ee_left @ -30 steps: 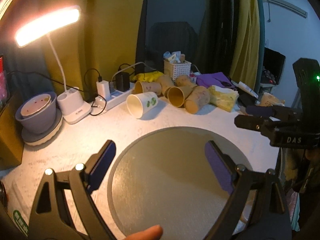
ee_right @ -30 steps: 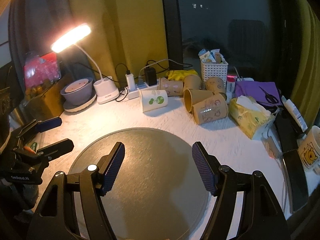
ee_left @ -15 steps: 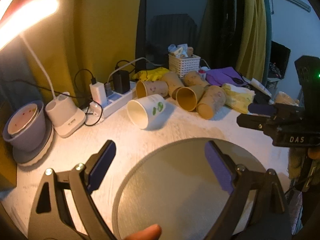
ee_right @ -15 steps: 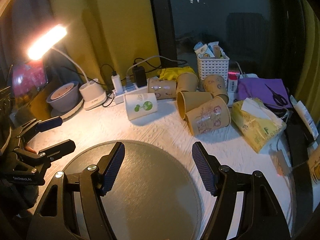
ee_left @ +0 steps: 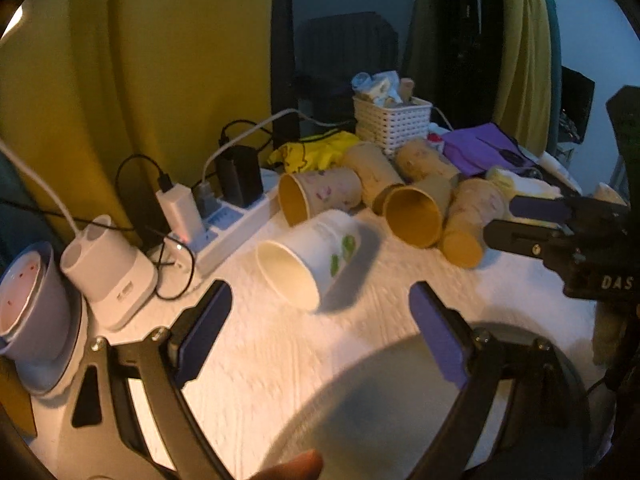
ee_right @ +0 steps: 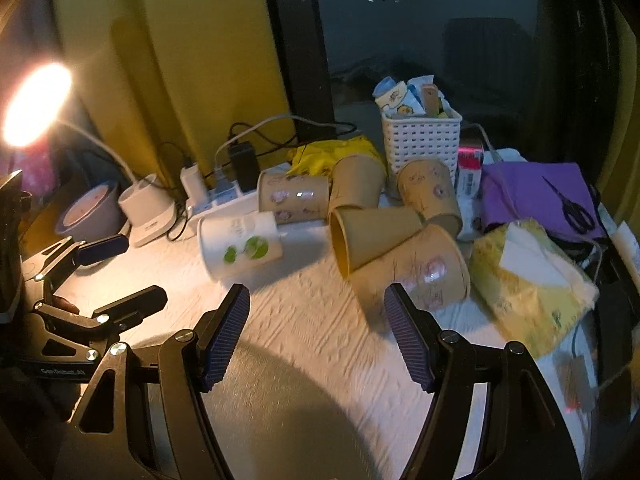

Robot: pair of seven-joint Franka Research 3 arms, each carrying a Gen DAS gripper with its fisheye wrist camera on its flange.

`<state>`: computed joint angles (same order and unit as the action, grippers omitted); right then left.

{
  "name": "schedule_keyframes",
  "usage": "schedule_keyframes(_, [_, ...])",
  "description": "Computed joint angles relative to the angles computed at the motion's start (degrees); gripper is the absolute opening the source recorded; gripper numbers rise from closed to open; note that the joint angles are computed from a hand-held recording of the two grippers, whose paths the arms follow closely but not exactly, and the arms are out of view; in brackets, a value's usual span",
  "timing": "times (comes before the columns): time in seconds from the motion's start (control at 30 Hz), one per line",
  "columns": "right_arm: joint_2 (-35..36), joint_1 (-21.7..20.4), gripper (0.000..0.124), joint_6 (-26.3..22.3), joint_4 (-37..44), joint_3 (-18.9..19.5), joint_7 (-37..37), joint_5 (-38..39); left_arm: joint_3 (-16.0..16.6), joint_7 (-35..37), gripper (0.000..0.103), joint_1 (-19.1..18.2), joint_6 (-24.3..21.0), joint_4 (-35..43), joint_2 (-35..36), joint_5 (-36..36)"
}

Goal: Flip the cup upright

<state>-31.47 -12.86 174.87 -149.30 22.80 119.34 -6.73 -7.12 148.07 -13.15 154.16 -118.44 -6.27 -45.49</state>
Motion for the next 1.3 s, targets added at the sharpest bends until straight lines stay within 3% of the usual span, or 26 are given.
schedule_keyframes(0.2, [4.7,-1.1,0.073,1.9,3.0,-0.8,-1.1,-0.4,-1.8,-1.5,0.091,1.4,1.4,5.5,6.5,2.2])
schedule_keyframes(0.43, [9.1,-0.2,0.073,2.3,5.0,-2.2,-2.0,-0.5,-6.2,-1.5,0.091,4.9,1.9,12.0,13.5,4.4])
schedule_keyframes(0.67, [10.9,0.0,0.073,2.8,5.9,-2.7,-1.4,-1.5,-9.2,-3.8,0.091,7.8,-2.9,16.9,18.2,8.2])
schedule_keyframes(0.93, [11.3,-0.8,0.073,3.3,6.0,-1.9,-0.6,-2.7,-9.9,-5.4,0.091,8.3,-7.1,18.2,19.5,13.5])
schedule_keyframes(1.0, [11.2,-0.4,0.073,3.0,6.0,-2.3,-0.8,-2.6,-10.5,-3.9,0.088,9.0,-7.2,18.1,19.2,12.1])
schedule_keyframes(1.03, [10.9,-0.7,0.073,2.8,6.0,-2.0,-0.5,-2.9,-10.7,-3.1,0.08,9.3,-7.8,17.9,18.9,11.3])
schedule_keyframes(1.3, [7.4,-0.7,0.073,1.6,4.8,-1.5,0.6,-3.3,-9.4,-0.3,0.079,9.3,-12.2,14.6,14.4,7.5])
